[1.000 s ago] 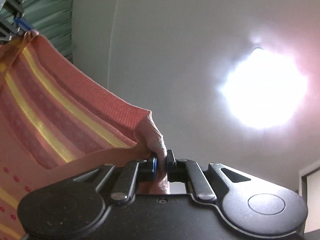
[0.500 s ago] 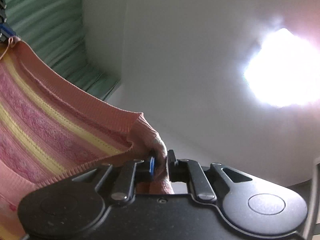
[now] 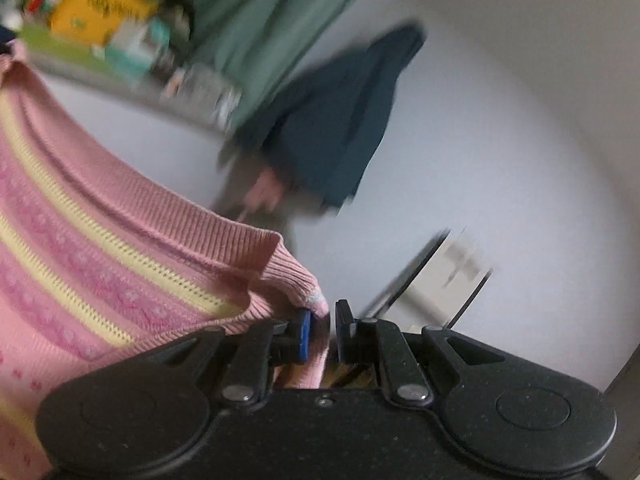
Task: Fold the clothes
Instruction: 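Lift the sweater high with both grippers, holding it spread between them, then lay the sweater flat on the bed and open both grippers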
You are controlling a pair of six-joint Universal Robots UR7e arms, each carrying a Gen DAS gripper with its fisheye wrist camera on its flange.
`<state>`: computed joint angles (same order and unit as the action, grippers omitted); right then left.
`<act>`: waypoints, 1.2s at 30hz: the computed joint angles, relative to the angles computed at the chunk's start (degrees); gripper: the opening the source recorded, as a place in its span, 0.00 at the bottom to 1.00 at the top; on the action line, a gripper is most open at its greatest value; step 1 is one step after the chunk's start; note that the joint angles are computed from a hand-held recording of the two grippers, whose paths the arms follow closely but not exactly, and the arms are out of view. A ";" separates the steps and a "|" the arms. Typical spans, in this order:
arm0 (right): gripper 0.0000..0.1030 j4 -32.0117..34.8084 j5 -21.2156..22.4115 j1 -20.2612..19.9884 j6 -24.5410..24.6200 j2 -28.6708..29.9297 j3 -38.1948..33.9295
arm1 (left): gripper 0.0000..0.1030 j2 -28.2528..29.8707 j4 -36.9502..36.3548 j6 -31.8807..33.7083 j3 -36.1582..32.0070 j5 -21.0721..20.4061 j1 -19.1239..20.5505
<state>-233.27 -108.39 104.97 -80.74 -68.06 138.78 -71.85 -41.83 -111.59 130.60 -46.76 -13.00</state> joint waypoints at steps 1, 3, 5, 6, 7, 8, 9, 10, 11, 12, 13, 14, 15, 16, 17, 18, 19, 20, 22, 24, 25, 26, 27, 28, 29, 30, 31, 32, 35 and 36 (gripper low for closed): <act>0.11 -0.22 -1.42 0.06 -0.19 3.04 -1.73 | 0.07 -0.02 -1.77 1.16 1.14 1.65 3.03; 0.10 -0.39 -4.16 0.15 -0.67 8.77 -5.39 | 0.07 0.22 -3.43 2.74 1.72 5.53 9.23; 0.01 -2.99 -6.33 0.05 -2.07 14.97 -8.99 | 0.07 -0.19 -3.00 2.78 -0.06 10.01 16.54; 0.01 -3.29 -8.06 0.09 -1.16 19.03 -12.01 | 0.07 -0.63 -3.12 3.00 -0.76 11.61 19.56; 0.01 -1.19 -10.61 0.62 2.07 22.02 -15.90 | 0.07 -1.00 -3.34 3.39 -1.55 13.19 22.55; 0.01 3.12 -13.36 1.08 6.68 23.06 -18.08 | 0.07 -1.31 -3.69 3.96 -2.43 14.74 25.51; 0.01 7.14 -14.61 0.81 10.76 23.22 -18.86 | 0.07 -1.29 -4.12 5.68 -4.13 16.79 29.36; 0.01 9.35 -14.17 -0.68 12.90 22.11 -17.24 | 0.07 -1.04 -6.09 9.79 -5.67 17.84 32.64; 0.01 11.46 -13.49 -2.16 14.35 20.74 -15.54 | 0.08 -0.54 -9.53 11.98 -4.82 16.49 33.51; 0.02 13.20 -12.98 -3.34 14.76 18.94 -13.80 | 0.08 -0.25 -13.31 14.90 -3.75 14.77 34.08; 0.05 15.47 -12.30 -4.45 15.95 16.78 -12.05 | 0.08 0.69 -14.80 15.95 -4.10 13.54 34.38; 0.05 17.85 -11.57 -5.61 17.06 14.57 -10.39 | 0.08 2.04 -15.55 15.38 -4.05 12.75 34.21; 0.09 19.84 -10.90 -6.74 18.10 12.08 -8.71 | 0.12 3.93 -15.35 14.02 -4.20 12.20 33.74; 0.22 20.86 -10.45 -7.74 19.19 8.97 -6.89 | 0.21 6.80 -13.01 11.63 -5.67 12.38 33.48; 0.30 22.12 -9.96 -8.78 20.25 5.75 -5.18 | 0.28 9.19 -9.99 9.50 -7.72 12.31 33.55; 0.42 23.89 -9.21 -10.01 21.63 2.08 -3.46 | 0.48 10.59 -7.85 7.35 -8.00 10.85 32.34; 0.44 26.32 -8.09 -11.52 23.60 -2.00 -1.81 | 0.77 11.58 -5.72 5.07 -8.30 9.25 30.94; 0.44 28.23 -7.42 -12.87 25.21 -5.01 -0.76 | 0.90 12.18 -2.92 1.81 -9.31 8.21 29.94; 0.44 31.36 -6.61 -15.66 27.63 -10.44 1.24 | 1.00 12.35 0.12 -4.49 -10.69 5.89 26.79; 0.44 35.83 -5.15 -18.52 29.76 -15.84 3.07 | 1.00 10.47 0.15 -7.28 -11.64 3.75 23.48; 0.44 38.91 -3.82 -19.70 31.21 -17.96 3.40 | 1.00 10.08 -2.21 -9.13 -10.61 1.42 20.28; 0.44 41.74 -2.41 -20.91 32.57 -19.96 3.78 | 1.00 9.39 -3.93 -11.07 -9.88 -0.72 17.30; 0.43 43.58 -0.79 -22.13 33.89 -21.46 4.35 | 1.00 8.18 -5.16 -13.10 -9.40 -2.85 14.38; 0.42 44.63 0.91 -23.16 35.18 -22.34 4.56 | 1.00 7.34 -7.33 -15.41 -8.68 -5.54 10.83; 0.42 45.10 2.48 -23.73 35.92 -22.91 4.67 | 1.00 6.66 -10.27 -17.71 -7.45 -8.30 7.07; 0.40 44.84 4.48 -24.41 36.36 -23.42 5.49 | 1.00 6.58 -13.01 -20.42 -6.61 -10.75 3.44; 0.39 45.59 6.61 -25.05 37.26 -24.06 6.17 | 1.00 7.38 -15.88 -23.32 -5.72 -12.16 0.69; 0.39 47.16 8.24 -25.35 38.89 -25.08 6.61 | 1.00 8.14 -18.67 -25.50 -4.10 -12.37 -0.93; 0.39 45.77 7.75 -25.03 44.44 -27.29 8.95 | 1.00 9.91 -25.60 -28.80 0.64 -11.42 -5.22; 0.39 43.67 7.52 -25.13 47.33 -27.85 9.89 | 1.00 9.69 -27.80 -28.46 2.01 -10.75 -5.95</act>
<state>-189.60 -100.87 79.84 -33.41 -95.91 148.66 -62.16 -69.63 -140.05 132.61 -57.50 -18.95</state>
